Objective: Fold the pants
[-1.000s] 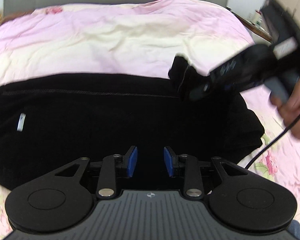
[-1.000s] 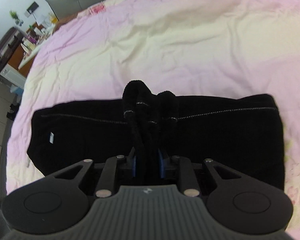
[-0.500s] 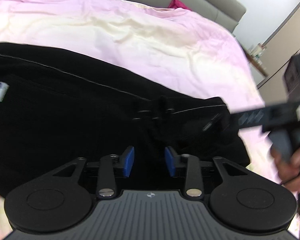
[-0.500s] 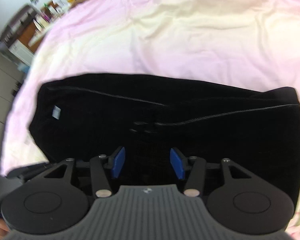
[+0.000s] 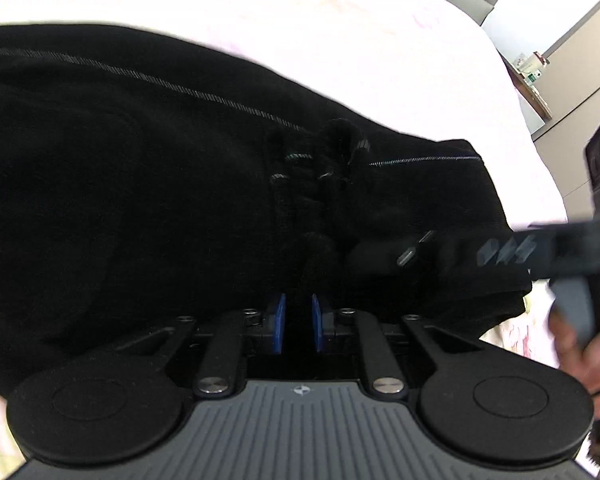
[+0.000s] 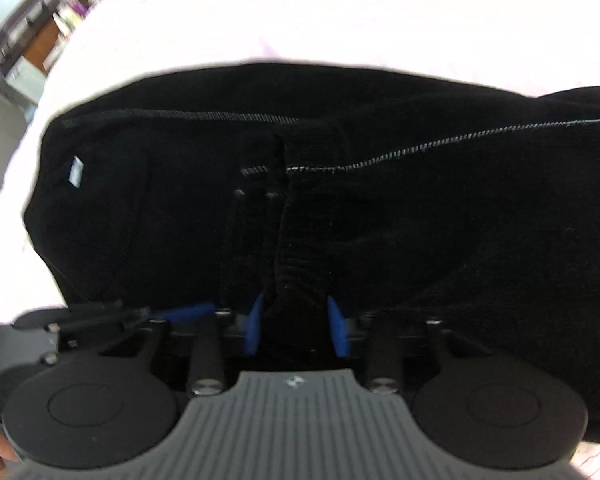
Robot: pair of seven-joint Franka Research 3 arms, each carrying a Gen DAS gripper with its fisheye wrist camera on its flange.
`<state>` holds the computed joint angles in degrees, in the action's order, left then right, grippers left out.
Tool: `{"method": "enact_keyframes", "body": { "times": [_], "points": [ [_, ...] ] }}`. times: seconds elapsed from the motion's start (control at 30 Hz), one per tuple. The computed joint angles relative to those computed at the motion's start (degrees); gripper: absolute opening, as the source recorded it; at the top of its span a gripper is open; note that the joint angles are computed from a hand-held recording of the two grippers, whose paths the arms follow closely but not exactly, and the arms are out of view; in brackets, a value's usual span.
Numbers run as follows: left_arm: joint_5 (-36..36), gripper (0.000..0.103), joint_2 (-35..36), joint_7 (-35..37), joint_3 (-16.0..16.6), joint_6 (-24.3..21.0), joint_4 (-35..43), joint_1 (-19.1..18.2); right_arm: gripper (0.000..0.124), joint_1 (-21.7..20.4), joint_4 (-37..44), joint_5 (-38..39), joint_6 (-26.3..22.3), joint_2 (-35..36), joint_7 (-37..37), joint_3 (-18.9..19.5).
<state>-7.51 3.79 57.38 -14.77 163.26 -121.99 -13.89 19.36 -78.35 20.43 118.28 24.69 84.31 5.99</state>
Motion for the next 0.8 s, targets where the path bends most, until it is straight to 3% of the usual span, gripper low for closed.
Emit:
{"method": "enact_keyframes", "body": {
  "times": [0.1, 0.2, 0.3, 0.37, 0.53, 0.6, 0.8],
  "points": [
    [-1.1, 0.016, -3.4, -0.1, 0.5, 3.3, -3.4, 0.4, 0.022, -2.0, -2.8, 6.5, 4.1, -3.7, -1.3, 1.2],
    [2.0, 0.020, -5.8, -7.1, 1.8, 7.0, -5.9, 0.8, 0.022, -2.1, -0.8, 8.6, 3.8, -4.0, -3.7, 1.9],
    [2.3, 0.039, -6.4, -9.6, 2.6, 7.8, -6.1, 0.8, 0.022, 0.2, 1.6, 4.3, 1.3, -1.6, -1.5, 1.1],
    [1.8, 0.057, -5.3, -9.7, 2.9, 8.0, -5.1, 0.6, 0.023, 0.8, 1.1, 3.7, 0.7, -0.3, -0.7, 1.1],
    [-3.3, 0.059, 1.4, -4.4, 1.3, 5.3, 0.8, 1.1, 0.033, 0.9, -4.5, 5.4, 6.9, -1.1, -3.2, 1.8],
    [-1.7, 0.059, 4.2, -5.3, 0.9, 4.4, 3.3, 1.3, 0.044, 0.3, -5.8, 6.5, 7.0, -2.2, -5.4, 2.3],
    [-0.9, 0.062, 9.5, -3.7, -1.4, 2.5, 8.2, 3.1, 0.057, -0.7, -6.9, 4.5, 5.5, -5.5, -8.0, 0.8]
  ]
}}
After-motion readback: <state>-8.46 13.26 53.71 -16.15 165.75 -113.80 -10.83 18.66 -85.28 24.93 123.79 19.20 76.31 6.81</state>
